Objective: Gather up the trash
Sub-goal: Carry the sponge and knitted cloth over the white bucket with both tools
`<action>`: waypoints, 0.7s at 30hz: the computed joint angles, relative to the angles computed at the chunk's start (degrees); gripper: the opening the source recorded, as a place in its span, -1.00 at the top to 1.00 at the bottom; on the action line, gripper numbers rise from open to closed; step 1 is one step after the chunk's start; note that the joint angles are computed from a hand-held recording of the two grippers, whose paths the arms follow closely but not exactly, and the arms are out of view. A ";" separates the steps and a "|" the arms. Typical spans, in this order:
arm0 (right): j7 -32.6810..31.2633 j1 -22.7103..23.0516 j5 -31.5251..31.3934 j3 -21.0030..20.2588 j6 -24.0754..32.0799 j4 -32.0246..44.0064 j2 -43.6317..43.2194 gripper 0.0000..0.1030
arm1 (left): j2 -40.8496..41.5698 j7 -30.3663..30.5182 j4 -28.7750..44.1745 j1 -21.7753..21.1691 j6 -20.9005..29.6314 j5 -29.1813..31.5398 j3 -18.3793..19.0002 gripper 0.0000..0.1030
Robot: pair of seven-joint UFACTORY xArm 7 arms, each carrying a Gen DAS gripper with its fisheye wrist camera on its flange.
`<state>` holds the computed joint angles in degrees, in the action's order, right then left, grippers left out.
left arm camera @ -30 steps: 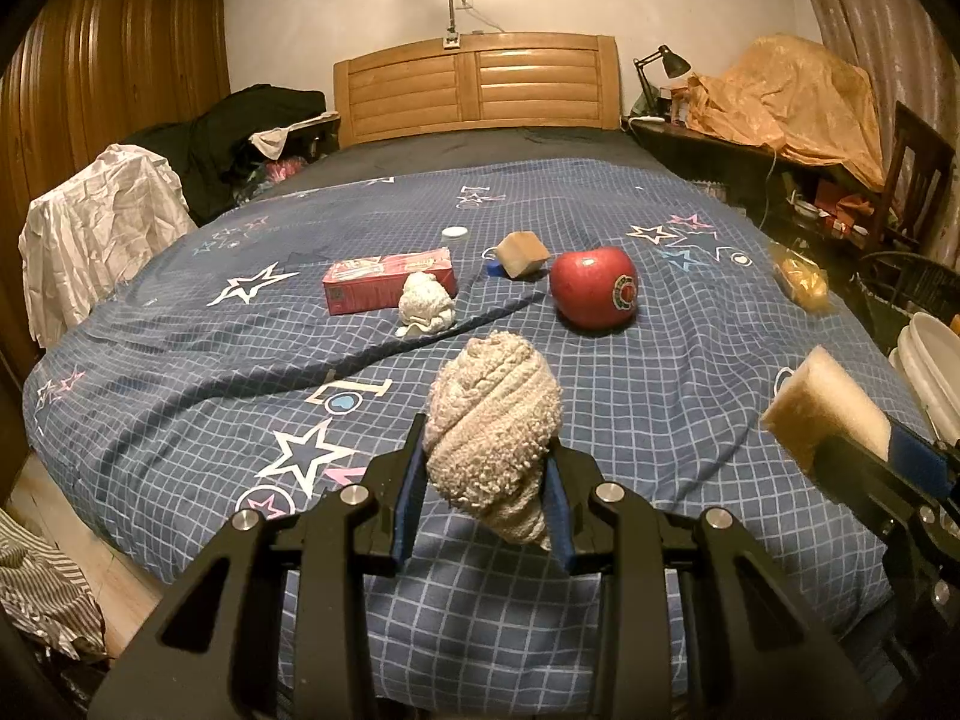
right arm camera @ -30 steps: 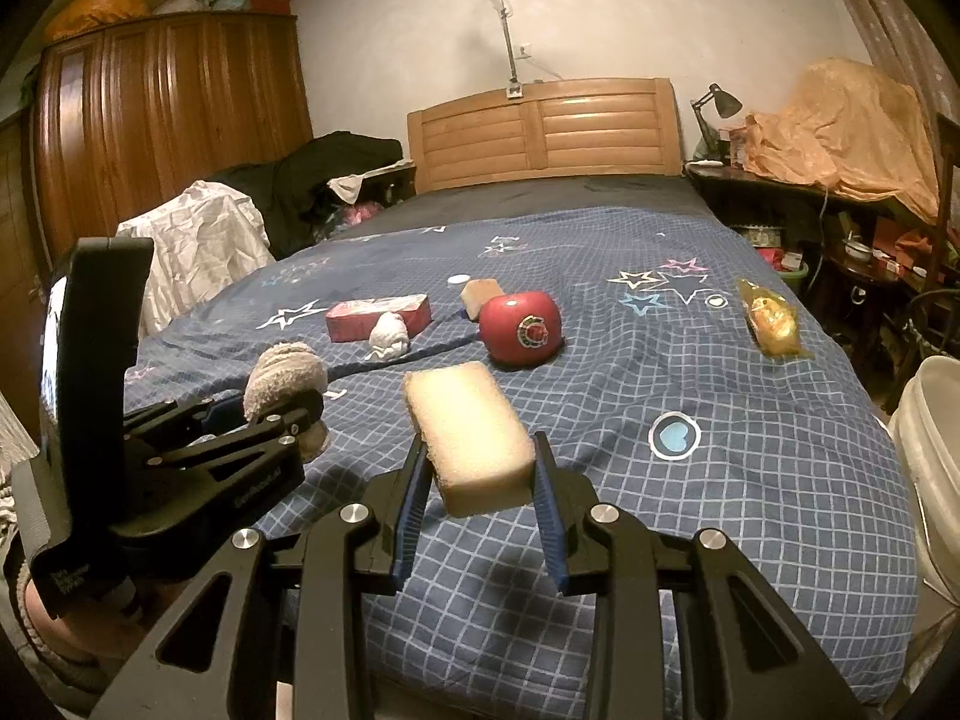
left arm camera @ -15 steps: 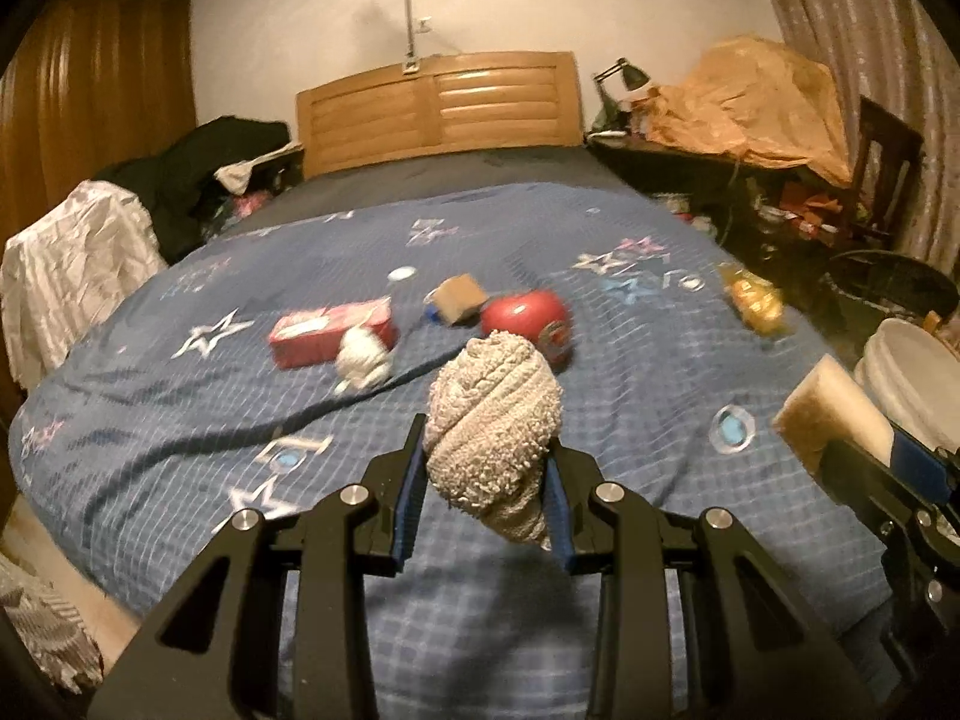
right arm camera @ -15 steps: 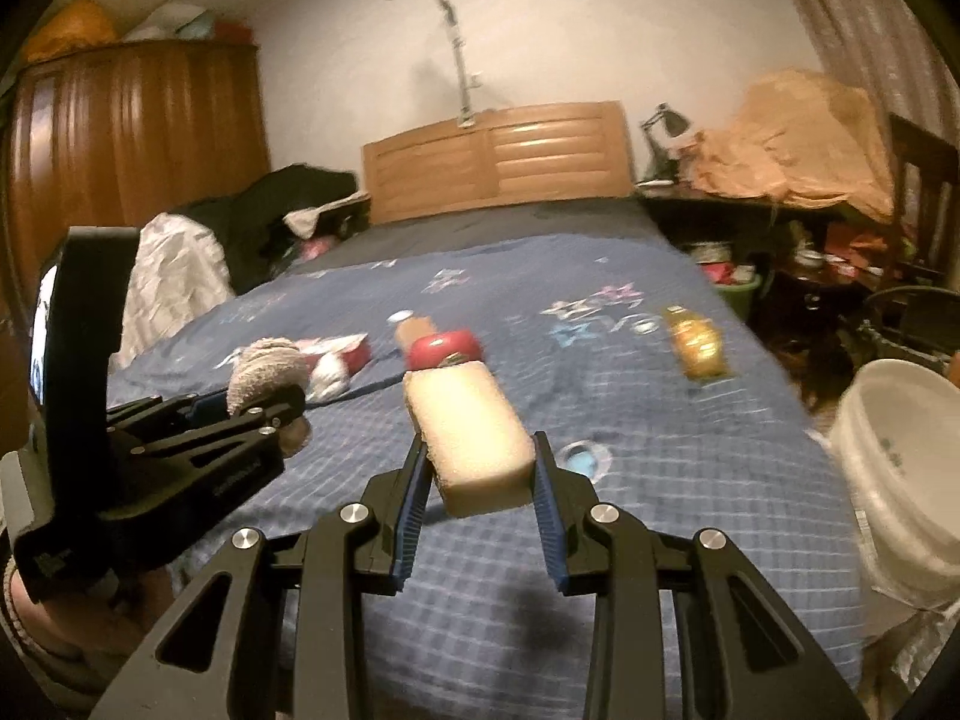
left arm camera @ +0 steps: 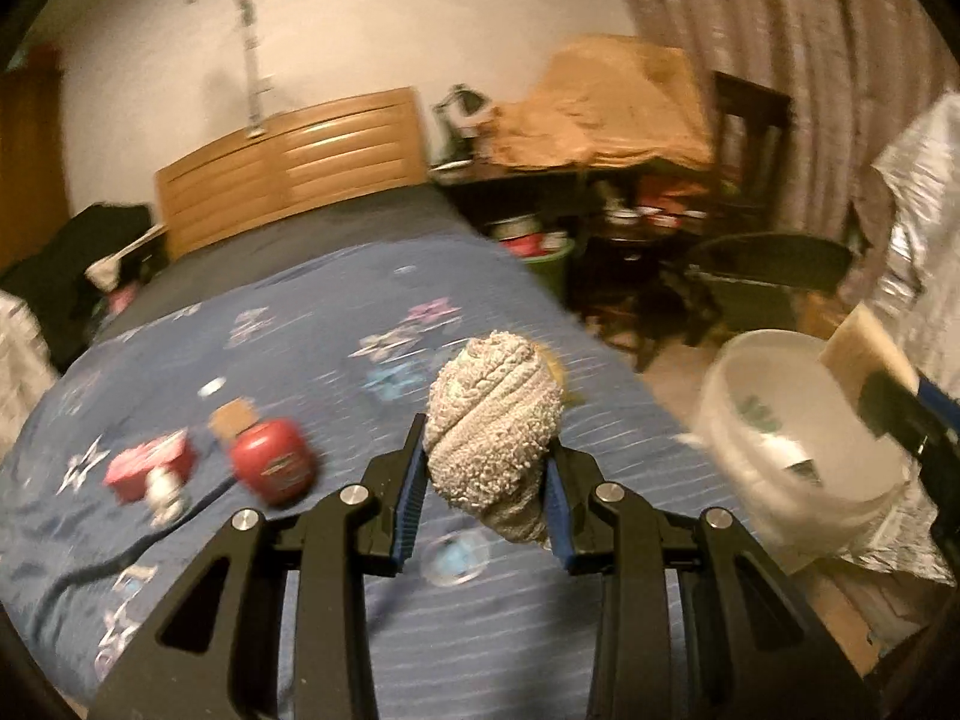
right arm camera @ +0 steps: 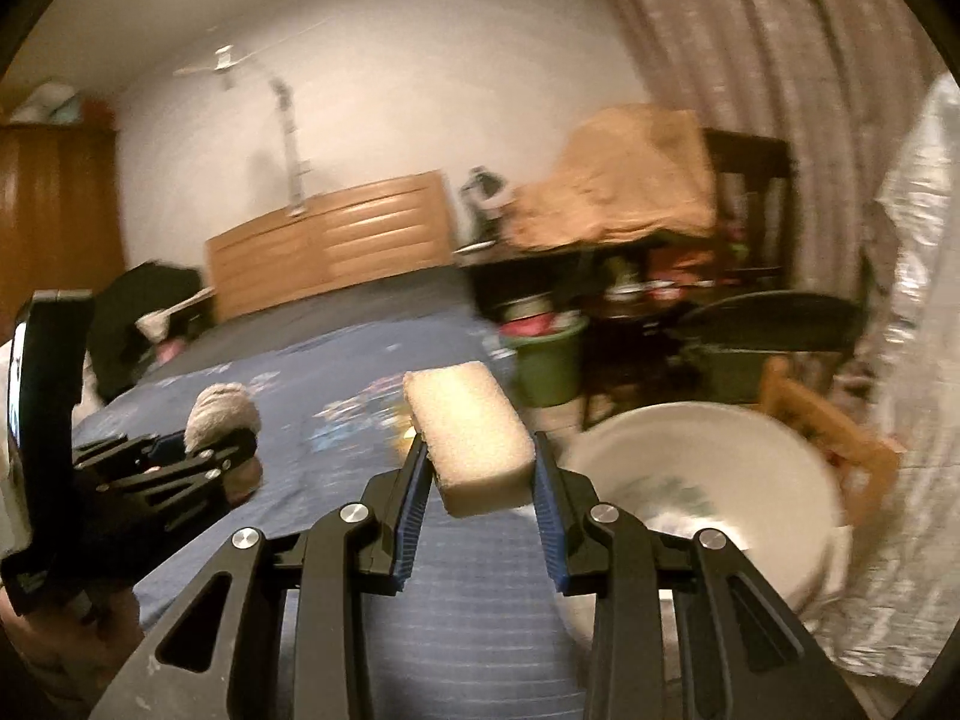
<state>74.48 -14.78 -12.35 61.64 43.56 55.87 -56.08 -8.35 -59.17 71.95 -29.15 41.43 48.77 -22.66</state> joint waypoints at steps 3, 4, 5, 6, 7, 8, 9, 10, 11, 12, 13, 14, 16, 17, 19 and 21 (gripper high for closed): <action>-0.55 5.66 -0.95 -6.09 4.26 -6.08 -4.36 0.33 | 6.05 1.27 5.66 -1.95 -0.52 1.01 -0.67 0.37; -0.71 7.25 -1.53 -7.74 5.62 -7.79 -5.54 0.33 | 8.66 2.23 8.17 -3.12 -0.85 1.23 -0.52 0.37; -1.06 9.17 -2.30 -9.91 7.62 -9.94 -7.26 0.33 | 11.36 3.47 10.84 -4.31 -1.09 1.20 -0.33 0.37; -1.08 10.42 -3.00 -11.37 8.27 -11.69 -8.20 0.33 | 13.23 4.41 12.65 -5.23 -1.37 0.99 0.11 0.37; -1.14 11.89 -3.62 -12.87 9.42 -13.26 -9.38 0.33 | 16.55 6.40 16.23 -6.42 -1.50 0.08 0.24 0.37; -1.27 13.66 -4.22 -14.53 10.94 -15.13 -11.01 0.33 | 18.32 7.94 18.11 -7.21 -1.81 -0.95 0.55 0.37; -1.55 15.26 -4.89 -16.14 12.44 -16.91 -12.62 0.33 | 20.45 9.84 20.43 -8.02 -2.11 -2.19 0.74 0.37; -1.92 16.69 -5.55 -17.72 13.72 -18.64 -14.12 0.33 | 23.78 12.62 24.28 -9.00 -2.15 -3.75 0.67 0.37; -2.20 17.86 -6.11 -19.04 14.39 -20.09 -15.26 0.33 | 25.89 14.31 26.78 -9.91 -2.09 -4.77 0.82 0.37; -2.61 19.08 -6.60 -20.66 15.15 -21.77 -16.60 0.33 | 27.62 16.15 28.76 -10.50 -2.26 -6.00 0.96 0.37; -2.88 19.79 -7.03 -21.91 15.25 -23.07 -17.31 0.33 | 29.92 18.68 31.30 -11.13 -2.38 -7.79 0.70 0.37; -3.63 20.84 -7.45 -23.71 15.61 -24.71 -18.32 0.33 | 31.97 20.98 33.62 -11.66 -2.28 -9.66 0.43 0.37; -4.10 21.58 -7.87 -25.12 15.57 -26.37 -18.91 0.33 | 35.98 25.05 38.24 -12.60 -1.59 -13.28 0.05 0.37; -4.80 22.29 -8.30 -26.56 15.18 -27.83 -19.64 0.33 | 37.84 26.68 40.47 -13.11 -1.09 -14.82 0.05 0.37; -4.55 21.48 -8.48 -26.61 13.78 -28.10 -18.29 0.33 | 41.79 29.46 45.75 -14.63 0.58 -17.15 0.59 0.37; -4.90 21.60 -9.01 -28.26 11.95 -29.75 -18.07 0.33 | 44.18 30.73 49.15 -16.30 1.77 -18.39 1.93 0.37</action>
